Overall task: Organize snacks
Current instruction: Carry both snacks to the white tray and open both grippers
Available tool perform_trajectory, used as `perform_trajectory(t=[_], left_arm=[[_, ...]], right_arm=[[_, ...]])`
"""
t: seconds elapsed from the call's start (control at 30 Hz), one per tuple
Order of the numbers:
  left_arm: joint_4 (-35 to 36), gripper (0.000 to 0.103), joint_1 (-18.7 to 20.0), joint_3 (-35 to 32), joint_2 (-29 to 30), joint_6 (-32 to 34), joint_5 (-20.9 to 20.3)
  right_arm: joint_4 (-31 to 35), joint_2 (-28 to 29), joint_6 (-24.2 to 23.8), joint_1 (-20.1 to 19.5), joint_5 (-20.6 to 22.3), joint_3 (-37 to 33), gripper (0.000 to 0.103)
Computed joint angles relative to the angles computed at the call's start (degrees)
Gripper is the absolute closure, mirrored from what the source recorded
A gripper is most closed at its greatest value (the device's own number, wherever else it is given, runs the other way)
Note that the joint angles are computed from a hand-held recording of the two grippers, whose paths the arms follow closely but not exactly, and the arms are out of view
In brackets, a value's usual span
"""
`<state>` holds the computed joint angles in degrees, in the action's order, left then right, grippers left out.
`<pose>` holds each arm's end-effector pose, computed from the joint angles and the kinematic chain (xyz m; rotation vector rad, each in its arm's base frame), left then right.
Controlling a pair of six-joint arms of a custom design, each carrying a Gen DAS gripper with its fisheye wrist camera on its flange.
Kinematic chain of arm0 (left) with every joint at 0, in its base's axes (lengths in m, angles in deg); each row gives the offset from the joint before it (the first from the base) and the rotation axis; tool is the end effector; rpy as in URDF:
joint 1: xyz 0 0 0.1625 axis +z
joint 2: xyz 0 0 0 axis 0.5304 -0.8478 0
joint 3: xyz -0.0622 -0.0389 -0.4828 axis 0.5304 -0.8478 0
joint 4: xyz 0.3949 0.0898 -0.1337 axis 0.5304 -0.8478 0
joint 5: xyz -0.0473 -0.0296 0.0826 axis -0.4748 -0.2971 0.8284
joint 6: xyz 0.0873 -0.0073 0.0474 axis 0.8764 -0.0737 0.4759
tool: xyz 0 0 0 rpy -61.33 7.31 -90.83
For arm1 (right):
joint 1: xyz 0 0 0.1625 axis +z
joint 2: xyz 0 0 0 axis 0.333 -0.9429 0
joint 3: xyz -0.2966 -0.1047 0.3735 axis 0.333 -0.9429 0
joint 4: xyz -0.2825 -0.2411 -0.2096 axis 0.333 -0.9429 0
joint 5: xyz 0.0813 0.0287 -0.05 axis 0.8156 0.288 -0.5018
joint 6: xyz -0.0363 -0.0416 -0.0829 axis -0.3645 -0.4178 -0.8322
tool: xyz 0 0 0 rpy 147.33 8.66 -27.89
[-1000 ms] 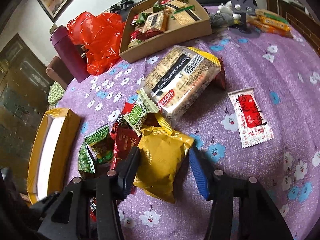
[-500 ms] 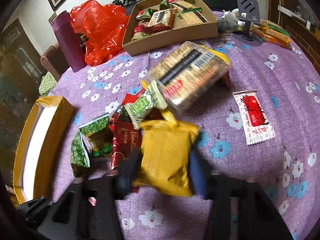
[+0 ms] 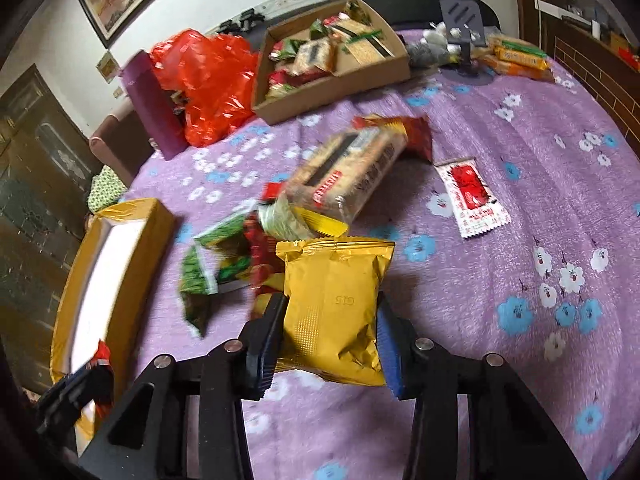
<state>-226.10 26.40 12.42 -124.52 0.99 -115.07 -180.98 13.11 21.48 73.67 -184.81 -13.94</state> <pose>-0.2344 -0.7401 0.1795 0.2487 2.6263 -1.0324 0.1456 -0.8680 0.2240 0.3805 -2.6077 0.6772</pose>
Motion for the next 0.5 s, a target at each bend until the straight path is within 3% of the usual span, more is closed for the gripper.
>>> perform_trajectory(t=[0.2, 0.5], left_arm=[[-7.27, 0.082, 1.47, 5.51, -4.72, -1.62, 3.72], [-13.34, 0.082, 5.2, 10.22, -9.52, -3.92, 8.97]], right_arm=[[-2.27, -1.37, -2.98, 2.71, 4.54, 3.54, 0.06], [6.64, 3.43, -6.75, 8.16, 9.18, 0.3, 0.06]])
